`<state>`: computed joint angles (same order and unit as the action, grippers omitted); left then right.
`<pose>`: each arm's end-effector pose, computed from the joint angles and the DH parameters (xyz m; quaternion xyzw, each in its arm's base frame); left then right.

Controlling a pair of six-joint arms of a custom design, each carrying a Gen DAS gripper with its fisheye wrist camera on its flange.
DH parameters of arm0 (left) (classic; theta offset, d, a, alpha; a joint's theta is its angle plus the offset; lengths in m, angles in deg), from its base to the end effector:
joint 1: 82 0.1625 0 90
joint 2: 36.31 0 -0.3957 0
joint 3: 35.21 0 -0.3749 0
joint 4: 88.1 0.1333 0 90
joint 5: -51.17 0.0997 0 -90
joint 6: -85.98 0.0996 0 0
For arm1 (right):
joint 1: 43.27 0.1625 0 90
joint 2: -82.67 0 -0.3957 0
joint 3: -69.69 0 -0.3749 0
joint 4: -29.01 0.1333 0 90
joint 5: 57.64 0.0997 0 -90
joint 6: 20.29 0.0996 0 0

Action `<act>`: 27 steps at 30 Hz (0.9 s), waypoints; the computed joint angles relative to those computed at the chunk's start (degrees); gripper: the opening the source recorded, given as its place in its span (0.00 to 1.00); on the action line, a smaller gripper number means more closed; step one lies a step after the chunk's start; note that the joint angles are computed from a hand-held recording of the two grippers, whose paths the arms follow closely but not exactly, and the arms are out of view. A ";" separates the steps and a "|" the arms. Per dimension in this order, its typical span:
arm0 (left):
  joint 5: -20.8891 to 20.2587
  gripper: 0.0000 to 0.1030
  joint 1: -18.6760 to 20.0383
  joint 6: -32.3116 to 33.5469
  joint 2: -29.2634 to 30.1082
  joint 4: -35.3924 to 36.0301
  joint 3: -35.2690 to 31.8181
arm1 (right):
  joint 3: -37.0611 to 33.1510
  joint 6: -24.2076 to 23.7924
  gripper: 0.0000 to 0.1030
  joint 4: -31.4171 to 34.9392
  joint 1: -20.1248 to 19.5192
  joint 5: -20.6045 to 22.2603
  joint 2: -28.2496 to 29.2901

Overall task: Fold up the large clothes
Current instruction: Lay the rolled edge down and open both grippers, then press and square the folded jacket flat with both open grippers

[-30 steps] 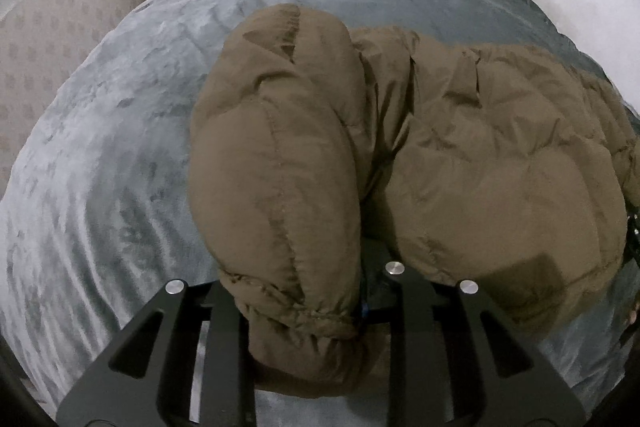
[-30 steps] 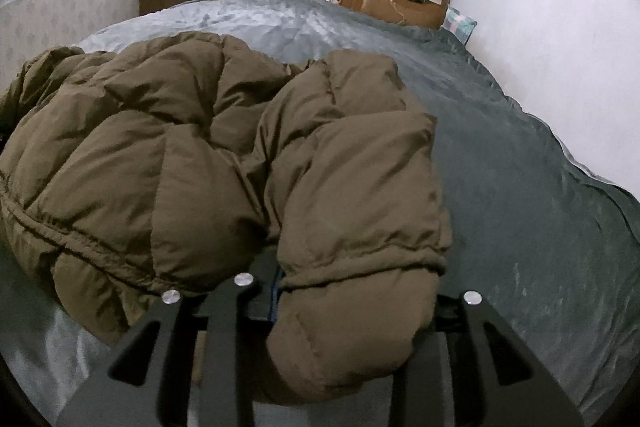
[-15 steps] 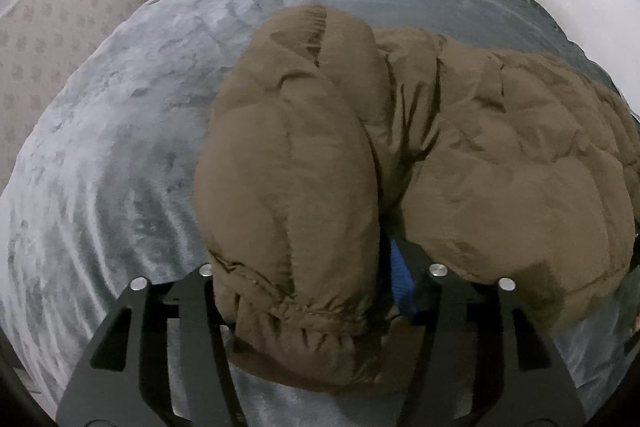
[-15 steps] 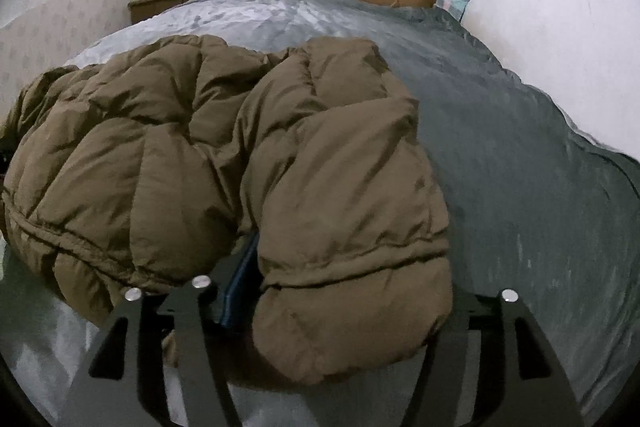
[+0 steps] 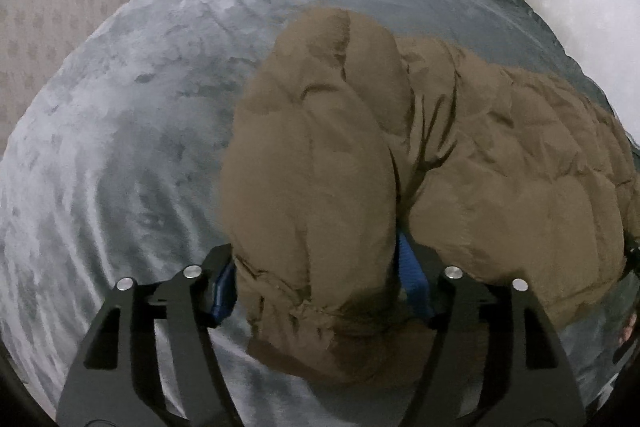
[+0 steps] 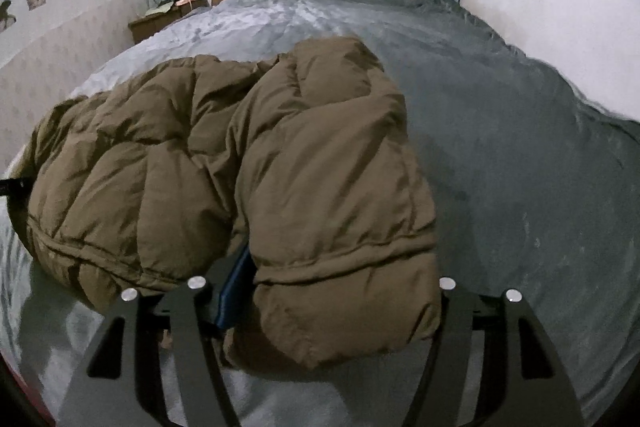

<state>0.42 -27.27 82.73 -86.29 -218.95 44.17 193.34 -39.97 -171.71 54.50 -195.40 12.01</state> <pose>-0.2405 -0.6801 0.2257 0.2263 0.9101 -0.1989 0.2845 0.1221 -0.4542 0.2851 0.0002 -0.8243 0.4023 0.3984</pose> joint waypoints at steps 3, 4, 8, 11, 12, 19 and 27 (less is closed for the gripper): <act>2.55 0.82 -0.41 0.84 0.22 0.12 -0.19 | 1.27 3.21 0.63 2.89 -0.96 1.93 -2.22; 3.56 0.83 -0.59 1.14 0.48 0.04 -0.35 | 1.76 4.98 0.65 4.72 -1.54 3.07 -3.34; 5.51 0.90 -0.34 2.16 0.95 0.60 -0.69 | 1.92 6.50 0.75 9.63 -2.91 4.12 -4.94; 5.73 0.90 -0.41 1.47 0.80 1.60 -1.12 | 0.59 3.48 0.86 5.89 -0.63 -2.34 -2.69; 5.77 0.90 -0.46 1.37 1.19 1.99 -1.84 | 0.63 2.72 0.87 5.27 -0.31 -2.14 -3.04; 3.46 0.90 -0.06 -0.82 2.22 4.82 -5.28 | -0.19 3.81 0.86 7.17 -1.84 0.60 -4.14; -0.11 0.95 2.37 -1.19 0.28 3.28 -4.66 | 1.97 0.86 0.70 -2.56 -2.82 0.52 -1.91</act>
